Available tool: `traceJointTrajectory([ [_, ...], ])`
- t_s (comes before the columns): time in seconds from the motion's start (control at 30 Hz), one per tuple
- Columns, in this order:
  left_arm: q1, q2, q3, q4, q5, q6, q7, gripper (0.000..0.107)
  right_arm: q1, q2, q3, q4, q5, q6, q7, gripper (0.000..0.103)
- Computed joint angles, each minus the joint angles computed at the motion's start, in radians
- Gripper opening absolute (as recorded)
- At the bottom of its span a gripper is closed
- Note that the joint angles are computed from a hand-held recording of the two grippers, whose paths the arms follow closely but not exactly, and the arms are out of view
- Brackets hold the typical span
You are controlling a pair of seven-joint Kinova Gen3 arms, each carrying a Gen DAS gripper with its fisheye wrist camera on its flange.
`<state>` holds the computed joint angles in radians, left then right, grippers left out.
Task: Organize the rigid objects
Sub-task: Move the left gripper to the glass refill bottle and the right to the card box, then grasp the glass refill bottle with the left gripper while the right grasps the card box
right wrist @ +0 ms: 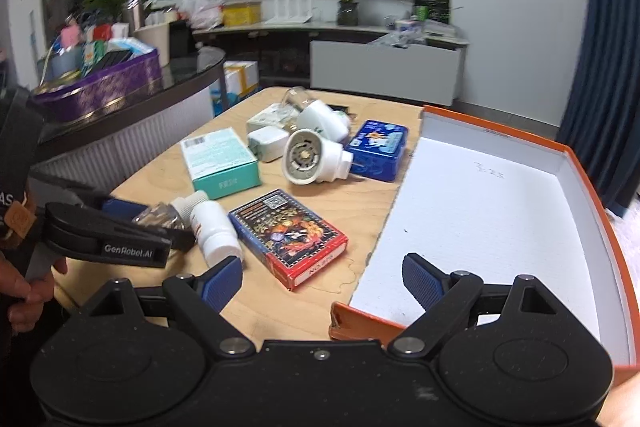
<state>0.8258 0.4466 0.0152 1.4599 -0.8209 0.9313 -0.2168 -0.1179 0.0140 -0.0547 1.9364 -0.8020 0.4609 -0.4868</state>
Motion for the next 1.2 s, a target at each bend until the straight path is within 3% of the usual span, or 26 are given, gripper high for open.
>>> traceJointTrajectory([
  [0.13,0.014,0.003,-0.005,0.001,-0.015,0.007,0.022,0.051,0.032,0.045,-0.033,-0.057,-0.004,0.034,0.076,0.102],
  [0.23,0.019,-0.016,-0.008,0.022,-0.019,-0.002,0.069,0.051,0.058,0.095,-0.068,-0.145,0.097,0.105,0.013,0.102],
  [0.47,0.010,-0.056,0.008,0.060,-0.025,-0.009,0.154,0.051,-0.139,0.247,0.067,-0.392,0.382,0.332,-0.200,0.101],
  [0.6,0.005,-0.079,0.019,0.081,-0.045,-0.009,0.197,0.041,-0.088,0.335,-0.050,-0.512,0.501,0.421,-0.303,0.100],
  [0.7,-0.013,-0.088,0.030,0.095,-0.049,-0.029,0.221,0.039,-0.046,0.397,-0.103,-0.599,0.489,0.500,-0.363,0.096],
  [0.73,-0.020,-0.086,0.032,0.098,-0.046,-0.037,0.224,0.040,-0.039,0.403,-0.106,-0.604,0.474,0.499,-0.372,0.092],
  [0.77,-0.023,-0.085,0.033,0.104,-0.050,-0.046,0.225,0.041,-0.048,0.397,-0.094,-0.592,0.468,0.481,-0.372,0.079],
  [0.9,-0.031,-0.100,0.037,0.139,-0.061,-0.086,0.244,0.046,-0.045,0.367,-0.098,-0.536,0.477,0.413,-0.392,0.073],
  [0.97,-0.030,-0.097,0.044,0.140,-0.055,-0.077,0.235,0.064,-0.031,0.352,-0.100,-0.508,0.462,0.390,-0.401,0.073],
  [1.1,-0.006,-0.064,0.048,0.109,-0.066,-0.013,0.194,0.063,-0.035,0.326,-0.100,-0.450,0.459,0.313,-0.435,0.072],
  [1.17,0.011,-0.046,0.044,0.096,-0.089,0.015,0.171,0.050,-0.039,0.317,-0.100,-0.434,0.462,0.292,-0.456,0.072],
  [1.2,0.016,-0.039,0.043,0.087,-0.092,0.029,0.161,0.050,-0.037,0.316,-0.101,-0.434,0.456,0.291,-0.464,0.072],
])
